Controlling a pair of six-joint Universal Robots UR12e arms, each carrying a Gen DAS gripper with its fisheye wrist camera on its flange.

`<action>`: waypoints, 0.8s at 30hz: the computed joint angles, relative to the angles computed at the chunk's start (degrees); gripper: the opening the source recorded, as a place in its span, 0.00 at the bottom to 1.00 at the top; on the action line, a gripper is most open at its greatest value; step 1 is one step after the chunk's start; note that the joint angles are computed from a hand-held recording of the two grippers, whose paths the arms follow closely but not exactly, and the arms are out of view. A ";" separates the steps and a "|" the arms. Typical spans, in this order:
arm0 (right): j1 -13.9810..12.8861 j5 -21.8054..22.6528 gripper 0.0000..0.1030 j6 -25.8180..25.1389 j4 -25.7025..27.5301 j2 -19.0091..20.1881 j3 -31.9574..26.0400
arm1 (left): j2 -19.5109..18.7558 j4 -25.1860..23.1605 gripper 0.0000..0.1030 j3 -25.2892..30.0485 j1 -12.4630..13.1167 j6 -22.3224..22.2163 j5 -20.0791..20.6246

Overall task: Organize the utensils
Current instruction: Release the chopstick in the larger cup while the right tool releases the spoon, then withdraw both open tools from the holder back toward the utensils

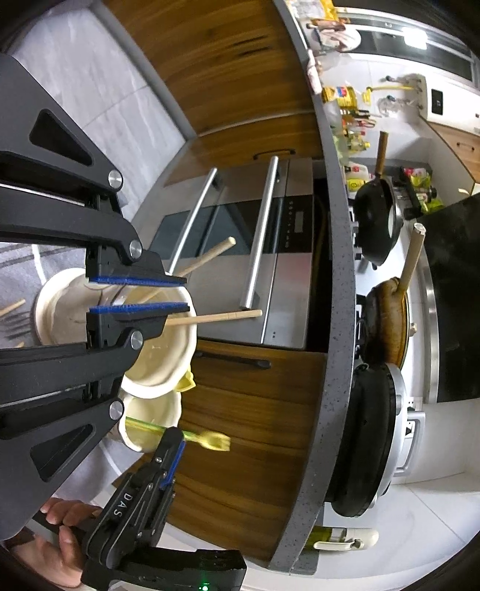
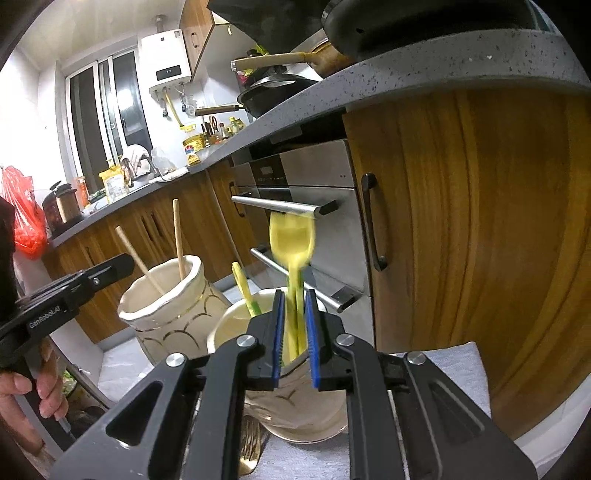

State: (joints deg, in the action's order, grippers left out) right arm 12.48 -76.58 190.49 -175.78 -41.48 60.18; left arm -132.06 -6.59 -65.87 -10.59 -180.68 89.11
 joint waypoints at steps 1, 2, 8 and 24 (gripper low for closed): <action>0.04 -0.30 0.22 -0.09 -0.24 -0.08 0.13 | 0.13 0.02 0.19 -0.17 0.05 -0.18 -0.24; 0.07 -0.51 0.25 -0.09 -0.57 -0.16 0.29 | 0.23 0.11 0.30 -0.31 0.07 -0.38 -0.37; 0.09 -2.21 0.38 0.07 -0.78 -1.09 1.57 | 1.27 1.70 0.48 -1.85 0.18 -0.67 -0.60; -0.76 -0.51 0.95 1.91 -9.03 -8.43 13.34 | 6.56 4.40 0.90 -9.00 -1.35 -1.36 7.24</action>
